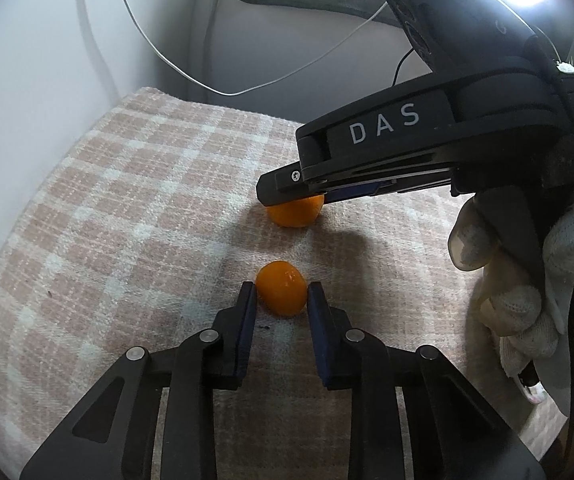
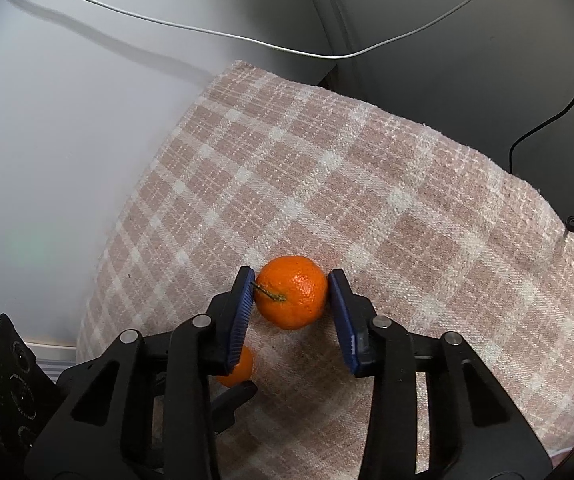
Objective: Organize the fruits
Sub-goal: 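Grasp the stemmed tangerine with the right gripper while the left gripper grasps the kumquat, then carry the tangerine onto the plate and open the right gripper while the left gripper releases the kumquat there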
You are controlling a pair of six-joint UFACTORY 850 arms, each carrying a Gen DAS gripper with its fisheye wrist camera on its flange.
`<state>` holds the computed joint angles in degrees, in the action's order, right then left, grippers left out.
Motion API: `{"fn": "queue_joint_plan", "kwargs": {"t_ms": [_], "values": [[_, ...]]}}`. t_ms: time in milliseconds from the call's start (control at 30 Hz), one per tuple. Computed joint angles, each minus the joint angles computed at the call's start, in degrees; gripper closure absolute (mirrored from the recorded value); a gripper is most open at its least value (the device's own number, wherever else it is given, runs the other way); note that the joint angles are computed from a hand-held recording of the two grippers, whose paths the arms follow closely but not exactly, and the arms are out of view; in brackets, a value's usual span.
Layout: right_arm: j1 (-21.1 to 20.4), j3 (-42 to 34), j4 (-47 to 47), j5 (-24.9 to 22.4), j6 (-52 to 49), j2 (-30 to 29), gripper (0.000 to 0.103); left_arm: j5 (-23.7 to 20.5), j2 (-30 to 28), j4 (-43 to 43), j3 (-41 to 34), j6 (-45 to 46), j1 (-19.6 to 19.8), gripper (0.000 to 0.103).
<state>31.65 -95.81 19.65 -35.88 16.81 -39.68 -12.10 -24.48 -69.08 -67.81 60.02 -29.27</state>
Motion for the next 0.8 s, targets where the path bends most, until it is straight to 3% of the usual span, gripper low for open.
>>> {"fn": "queue_joint_plan", "kwargs": {"t_ms": [400, 800], "values": [[-0.02, 0.92, 0.78, 0.85, -0.54, 1.04, 0.064, 0.16, 0.78, -3.35, 0.88, 3.24, 0.09, 0.08], [0.93, 6.55, 1.28, 4.23, -0.96, 7.6, 0.064, -0.25, 5.9, -16.47, 5.6, 16.78, -0.47, 0.081]]}}
